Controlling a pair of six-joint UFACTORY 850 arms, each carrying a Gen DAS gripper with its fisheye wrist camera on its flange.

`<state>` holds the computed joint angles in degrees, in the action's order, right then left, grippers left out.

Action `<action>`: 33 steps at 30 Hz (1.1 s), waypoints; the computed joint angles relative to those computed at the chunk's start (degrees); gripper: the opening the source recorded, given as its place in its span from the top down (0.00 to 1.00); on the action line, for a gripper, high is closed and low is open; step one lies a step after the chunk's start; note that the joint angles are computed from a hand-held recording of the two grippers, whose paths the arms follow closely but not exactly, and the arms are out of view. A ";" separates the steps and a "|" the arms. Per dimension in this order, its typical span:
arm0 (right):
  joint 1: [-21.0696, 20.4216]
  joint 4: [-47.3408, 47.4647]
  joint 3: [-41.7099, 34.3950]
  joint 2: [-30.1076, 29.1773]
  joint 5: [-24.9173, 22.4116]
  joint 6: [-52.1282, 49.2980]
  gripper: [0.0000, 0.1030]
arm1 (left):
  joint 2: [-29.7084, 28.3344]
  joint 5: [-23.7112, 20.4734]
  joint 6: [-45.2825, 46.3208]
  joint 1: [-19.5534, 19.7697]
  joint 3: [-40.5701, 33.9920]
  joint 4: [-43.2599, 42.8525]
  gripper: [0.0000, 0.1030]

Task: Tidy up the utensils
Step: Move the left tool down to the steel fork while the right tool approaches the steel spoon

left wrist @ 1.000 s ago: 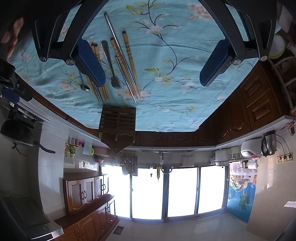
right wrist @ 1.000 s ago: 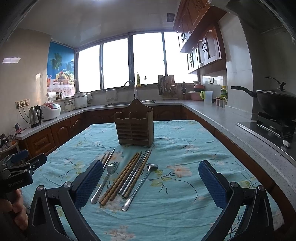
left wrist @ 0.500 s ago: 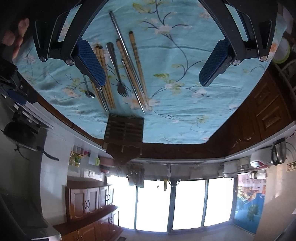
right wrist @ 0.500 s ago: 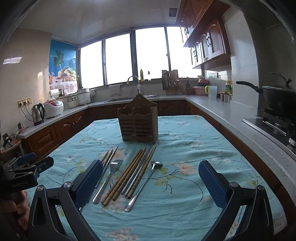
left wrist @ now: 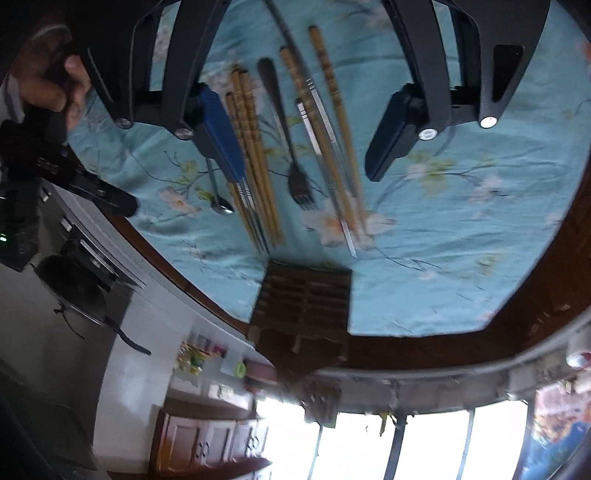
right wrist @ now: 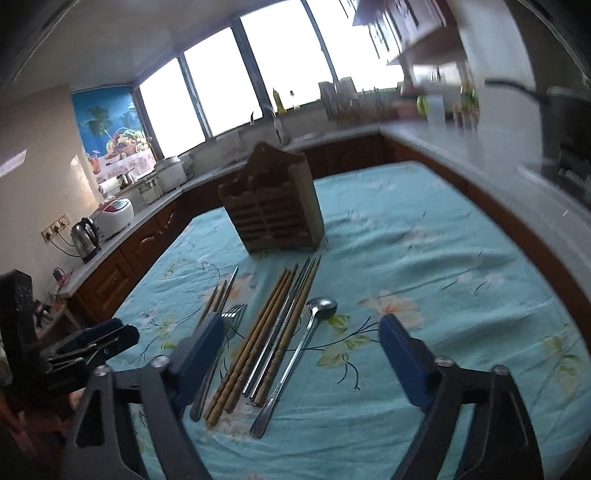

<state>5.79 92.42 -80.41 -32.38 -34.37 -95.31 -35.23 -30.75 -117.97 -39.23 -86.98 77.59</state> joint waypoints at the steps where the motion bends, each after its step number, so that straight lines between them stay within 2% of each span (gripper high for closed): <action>1: -0.04 -2.61 -1.51 -1.03 -0.44 3.25 0.32 | -0.57 1.29 2.08 0.55 -0.91 -1.77 0.41; 3: 0.13 -7.59 -4.55 -3.18 -0.37 8.79 0.43 | -2.16 4.24 8.44 1.85 -3.35 -7.61 0.42; 6: 0.15 -14.18 -8.27 -5.80 -2.02 16.77 0.52 | -4.11 7.40 17.76 3.59 -6.22 -17.63 0.49; 10: 0.77 -23.79 -13.03 -8.98 -3.17 26.13 0.53 | -6.31 9.50 28.56 5.24 -9.29 -28.90 0.53; 14: 1.21 -29.31 -16.57 -11.64 -4.20 31.87 0.55 | -9.49 8.10 42.56 6.52 -13.93 -42.40 0.54; 20: 1.72 -36.41 -21.99 -15.66 -6.24 39.78 0.56 | -13.57 4.95 56.23 7.71 -19.72 -54.39 0.58; 23: 2.01 -38.87 -24.82 -17.56 -7.86 42.41 0.60 | -15.22 4.26 60.76 8.39 -21.89 -59.06 0.61; 26: 2.19 -39.58 -26.56 -18.58 -8.60 42.70 0.61 | -15.72 4.83 61.39 8.86 -22.50 -59.72 0.64; 27: 2.29 -40.07 -27.31 -18.99 -8.88 43.11 0.62 | -15.67 5.35 61.98 9.07 -22.41 -60.57 0.67; 28: 2.29 -40.07 -27.84 -19.32 -9.16 43.55 0.63 | -15.92 5.72 62.70 9.20 -22.63 -61.34 0.76; 31: 2.55 -40.47 -29.34 -20.39 -9.59 44.32 0.81 | -15.86 6.97 63.48 9.32 -22.26 -62.14 0.77; 32: 2.51 -40.51 -30.03 -20.91 -10.57 44.50 0.93 | -15.84 7.08 63.41 9.28 -22.24 -61.88 0.77; 33: 2.30 -39.62 -30.47 -21.32 -11.87 44.42 0.94 | -15.67 7.54 63.41 9.26 -21.94 -61.77 0.78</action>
<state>8.10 52.80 -110.88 -53.71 -46.24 -50.89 -50.90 -23.21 -54.57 -29.96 -108.92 15.82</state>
